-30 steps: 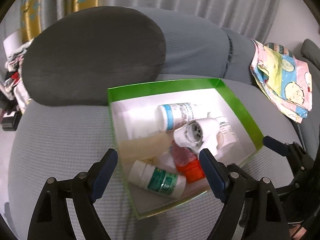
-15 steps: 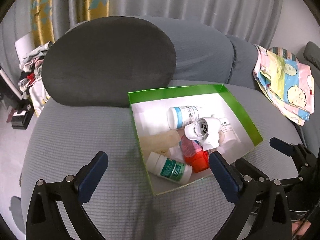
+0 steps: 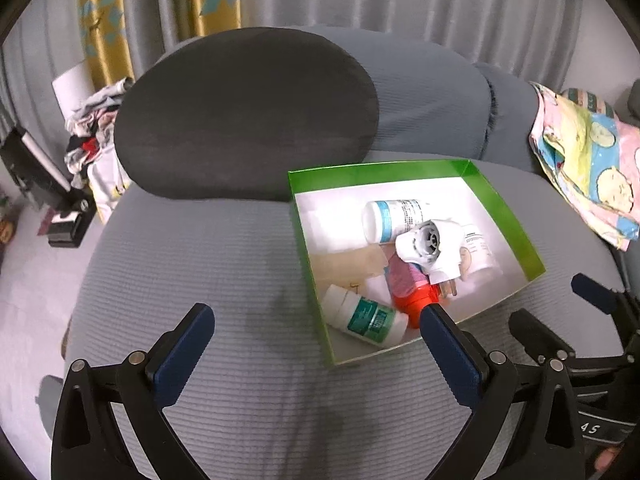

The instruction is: Organize rigid objects

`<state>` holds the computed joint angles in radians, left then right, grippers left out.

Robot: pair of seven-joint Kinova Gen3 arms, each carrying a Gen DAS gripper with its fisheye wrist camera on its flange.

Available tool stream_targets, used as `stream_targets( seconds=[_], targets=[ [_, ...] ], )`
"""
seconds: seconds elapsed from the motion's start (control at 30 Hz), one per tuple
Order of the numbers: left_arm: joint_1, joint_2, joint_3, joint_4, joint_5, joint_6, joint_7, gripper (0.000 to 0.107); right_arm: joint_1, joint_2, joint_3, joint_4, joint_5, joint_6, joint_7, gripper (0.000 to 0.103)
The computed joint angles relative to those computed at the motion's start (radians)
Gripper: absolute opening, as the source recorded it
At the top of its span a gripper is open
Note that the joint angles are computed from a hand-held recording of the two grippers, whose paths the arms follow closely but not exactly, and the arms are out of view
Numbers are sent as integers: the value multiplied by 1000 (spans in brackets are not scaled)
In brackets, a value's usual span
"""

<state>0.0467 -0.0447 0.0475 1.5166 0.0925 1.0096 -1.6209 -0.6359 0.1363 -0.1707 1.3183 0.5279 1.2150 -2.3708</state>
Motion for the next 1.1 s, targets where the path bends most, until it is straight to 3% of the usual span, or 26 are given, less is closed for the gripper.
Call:
stream_targets(
  seconds=[0.4,0.67,0.83,0.97,1.03,1.1],
  targets=[
    [-40,3,-26,7,149,24,-107,102,-5,-7,-2,6,16,6,-19,102],
    [-103,35,-81,-8,388,132,-266,102,1,-22,-8,12,23,6,-29,102],
    [-128,40,-75,-10,431,158,-292,102,6,-24,-11,16,23,8,-36,102],
    [-184,56,-86,-7,562,224,-364,102,11,-27,-12,21,16,5,-37,102],
    [-191,38,-82,13,569,198,-401,102,15,-31,-12,26,11,0,-36,102],
    [-184,13,-65,34,511,135,-391,102,20,-36,-12,30,7,-2,-36,102]
  ],
)
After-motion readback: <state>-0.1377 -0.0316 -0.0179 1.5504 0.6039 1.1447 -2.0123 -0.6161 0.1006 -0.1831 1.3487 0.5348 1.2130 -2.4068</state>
